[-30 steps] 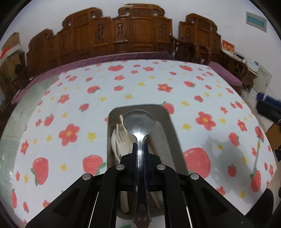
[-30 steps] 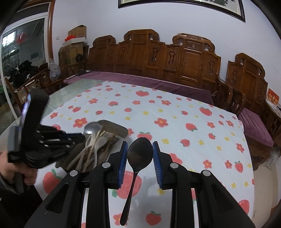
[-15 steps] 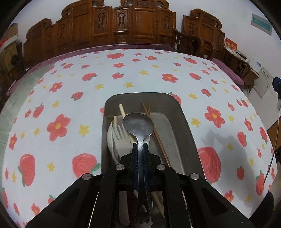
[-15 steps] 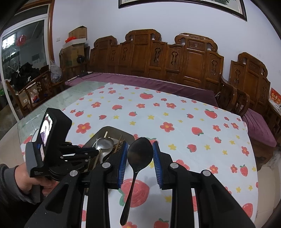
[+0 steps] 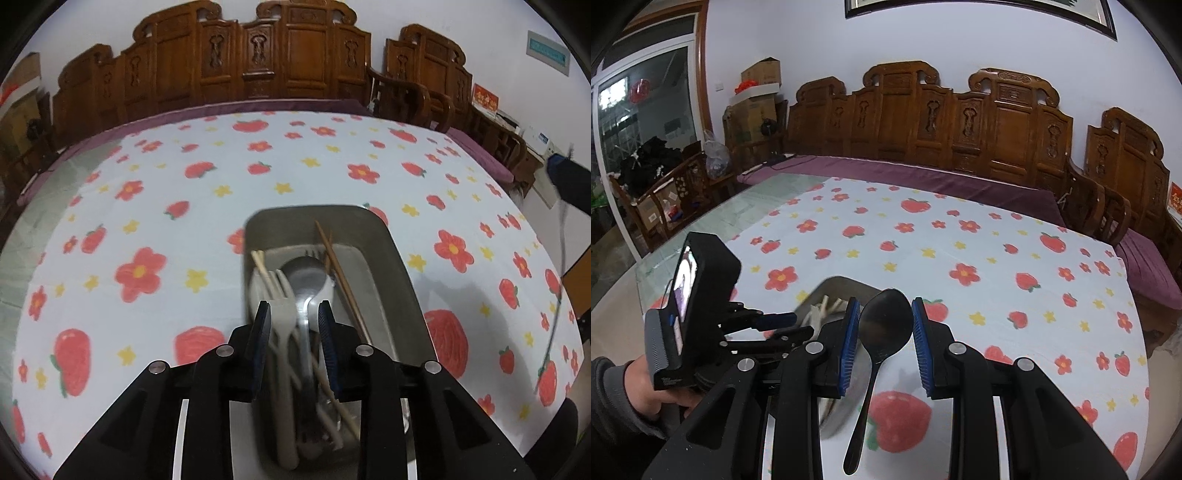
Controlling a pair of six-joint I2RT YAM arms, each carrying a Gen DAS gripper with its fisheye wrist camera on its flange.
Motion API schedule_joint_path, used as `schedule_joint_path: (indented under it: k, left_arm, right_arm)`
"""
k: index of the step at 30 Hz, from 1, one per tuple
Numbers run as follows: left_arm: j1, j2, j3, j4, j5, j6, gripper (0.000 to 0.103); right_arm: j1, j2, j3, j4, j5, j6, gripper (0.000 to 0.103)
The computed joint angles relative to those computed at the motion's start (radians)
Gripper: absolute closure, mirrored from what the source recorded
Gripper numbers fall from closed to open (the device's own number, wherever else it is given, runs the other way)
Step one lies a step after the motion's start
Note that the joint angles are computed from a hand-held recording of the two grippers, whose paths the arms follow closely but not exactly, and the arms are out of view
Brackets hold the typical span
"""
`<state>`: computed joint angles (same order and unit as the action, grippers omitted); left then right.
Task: Organize utensils
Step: 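Lower the steel spoon into the steel tray and open the right tool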
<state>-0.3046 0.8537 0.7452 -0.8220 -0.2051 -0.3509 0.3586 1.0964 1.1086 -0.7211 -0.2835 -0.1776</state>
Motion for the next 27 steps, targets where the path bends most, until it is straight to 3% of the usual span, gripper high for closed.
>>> schedule_joint_path:
  k: [9, 17, 27]
  left_arm:
    - [0.153, -0.132, 0.042, -0.120, 0.033, 0.133, 0.074]
    - [0.388, -0.215, 0.065, -0.190, 0.156, 0.296, 0.074]
    - [0.566, -0.258, 0.087, -0.239, 0.275, 0.416, 0.074]
  right_arm:
    - [0.164, 0.080, 0.041, 0.055, 0.080, 0.115, 0.072]
    - [0.267, 0.173, 0.046, 0.109, 0.162, 0.169, 0.072]
    - [0.296, 0.273, -0.004, 0.166, 0.214, 0.197, 0.072]
